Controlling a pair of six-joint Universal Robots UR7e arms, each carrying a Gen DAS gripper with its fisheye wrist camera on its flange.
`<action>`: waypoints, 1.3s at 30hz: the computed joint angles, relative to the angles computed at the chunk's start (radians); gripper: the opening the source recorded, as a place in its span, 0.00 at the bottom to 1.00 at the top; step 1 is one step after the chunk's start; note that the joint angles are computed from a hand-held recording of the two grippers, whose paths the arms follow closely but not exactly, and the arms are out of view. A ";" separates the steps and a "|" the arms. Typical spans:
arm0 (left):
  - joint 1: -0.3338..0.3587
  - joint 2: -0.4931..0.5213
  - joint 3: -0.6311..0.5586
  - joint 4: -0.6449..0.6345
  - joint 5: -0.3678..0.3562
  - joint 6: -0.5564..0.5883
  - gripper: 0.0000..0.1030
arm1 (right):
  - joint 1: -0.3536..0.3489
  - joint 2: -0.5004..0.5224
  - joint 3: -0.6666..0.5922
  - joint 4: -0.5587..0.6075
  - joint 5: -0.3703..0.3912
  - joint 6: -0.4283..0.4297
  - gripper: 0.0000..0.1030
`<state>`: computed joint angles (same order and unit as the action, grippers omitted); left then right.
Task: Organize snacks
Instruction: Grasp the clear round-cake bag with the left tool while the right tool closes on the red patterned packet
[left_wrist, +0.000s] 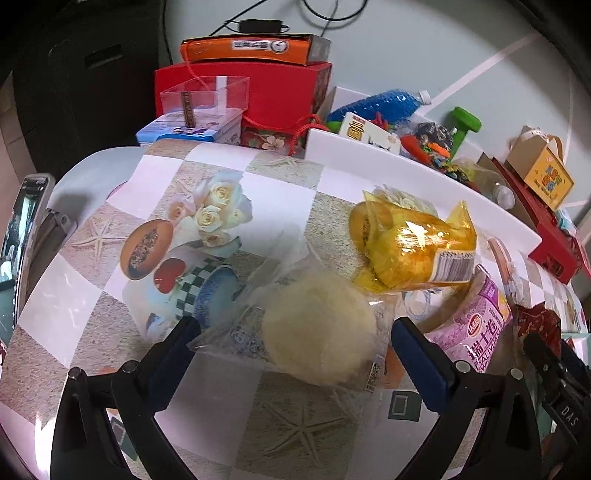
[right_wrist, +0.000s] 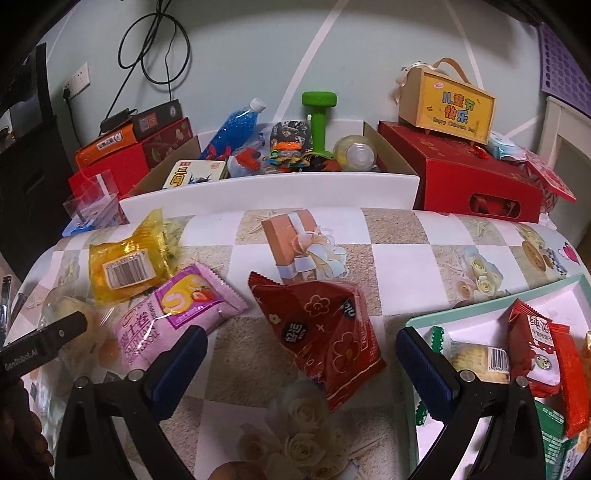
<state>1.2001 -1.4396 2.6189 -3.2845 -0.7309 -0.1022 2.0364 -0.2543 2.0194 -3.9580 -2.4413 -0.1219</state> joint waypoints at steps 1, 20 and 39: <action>-0.002 0.005 0.001 -0.005 -0.004 0.007 0.99 | -0.002 0.001 -0.002 -0.007 -0.003 -0.003 1.00; 0.000 0.101 -0.007 -0.090 0.013 0.034 0.99 | -0.011 0.021 -0.002 -0.068 0.053 -0.049 0.85; 0.005 0.096 0.015 -0.210 -0.050 0.055 0.70 | -0.034 0.012 0.016 -0.089 0.068 -0.022 0.64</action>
